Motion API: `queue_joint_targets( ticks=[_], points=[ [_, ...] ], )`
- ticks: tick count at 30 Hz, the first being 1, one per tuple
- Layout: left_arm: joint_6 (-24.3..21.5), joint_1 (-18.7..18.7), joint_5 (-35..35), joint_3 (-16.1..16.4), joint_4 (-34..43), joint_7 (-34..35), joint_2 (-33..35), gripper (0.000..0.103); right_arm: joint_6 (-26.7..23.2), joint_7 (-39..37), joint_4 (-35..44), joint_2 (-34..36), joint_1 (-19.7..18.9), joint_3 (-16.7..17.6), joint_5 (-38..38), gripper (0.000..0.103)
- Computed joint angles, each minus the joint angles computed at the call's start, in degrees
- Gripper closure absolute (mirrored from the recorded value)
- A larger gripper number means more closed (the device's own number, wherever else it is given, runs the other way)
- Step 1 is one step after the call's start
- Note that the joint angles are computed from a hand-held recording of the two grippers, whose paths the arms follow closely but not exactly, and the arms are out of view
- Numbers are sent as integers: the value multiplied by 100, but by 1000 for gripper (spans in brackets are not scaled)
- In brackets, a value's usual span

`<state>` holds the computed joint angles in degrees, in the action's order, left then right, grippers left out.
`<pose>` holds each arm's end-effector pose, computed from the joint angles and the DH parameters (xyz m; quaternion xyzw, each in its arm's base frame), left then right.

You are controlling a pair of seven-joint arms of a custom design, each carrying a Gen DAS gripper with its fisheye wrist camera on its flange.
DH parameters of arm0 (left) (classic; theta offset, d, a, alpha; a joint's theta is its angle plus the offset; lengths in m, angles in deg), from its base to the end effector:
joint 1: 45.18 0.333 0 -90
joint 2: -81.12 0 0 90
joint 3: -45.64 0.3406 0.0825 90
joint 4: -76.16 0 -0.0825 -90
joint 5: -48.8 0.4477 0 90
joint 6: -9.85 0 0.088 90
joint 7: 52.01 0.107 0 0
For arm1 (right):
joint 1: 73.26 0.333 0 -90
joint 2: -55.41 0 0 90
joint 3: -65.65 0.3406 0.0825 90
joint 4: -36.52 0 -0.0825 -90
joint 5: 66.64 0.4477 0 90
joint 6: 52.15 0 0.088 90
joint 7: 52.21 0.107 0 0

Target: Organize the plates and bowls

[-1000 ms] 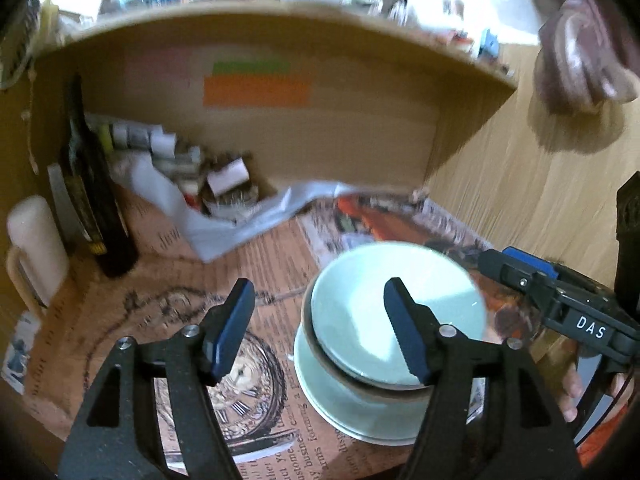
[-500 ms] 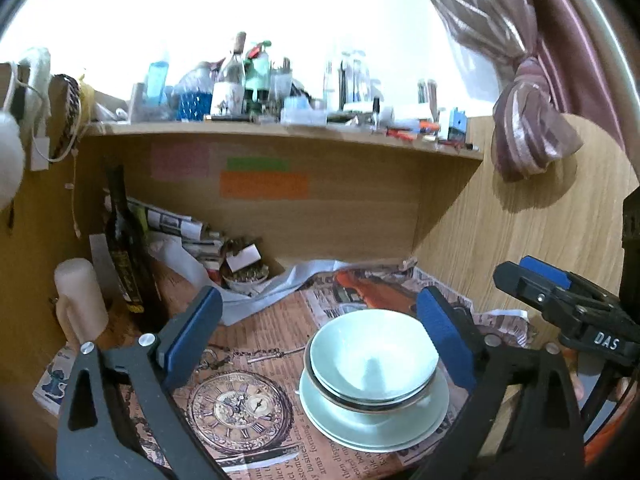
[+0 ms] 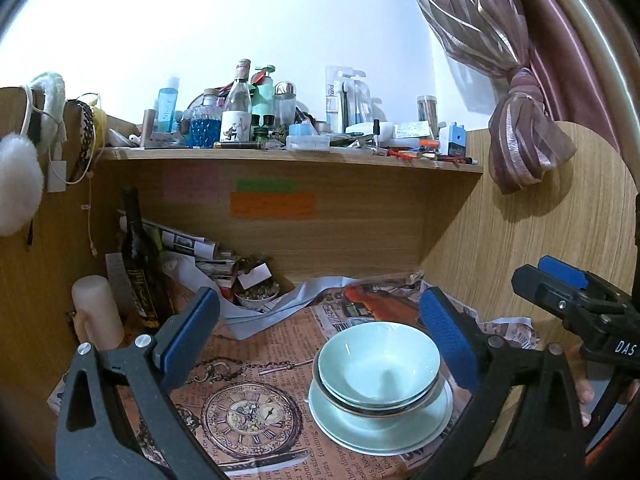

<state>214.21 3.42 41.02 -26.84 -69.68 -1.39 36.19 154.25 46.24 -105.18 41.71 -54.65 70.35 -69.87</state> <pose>0.4484 -0.2601 0.4836 -0.5271 0.5464 -0.4895 0.4289 0.4788 0.2171 0.5368 -0.6341 0.4465 -0.3198 0.5443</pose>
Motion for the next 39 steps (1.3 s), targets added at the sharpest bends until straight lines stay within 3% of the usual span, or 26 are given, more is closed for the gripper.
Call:
queue_joint_targets(
  ticks=[39],
  points=[
    [-52,170,133,-123,109,-172,52,1,71,31,7,32,2,-1,-52,0]
  ],
)
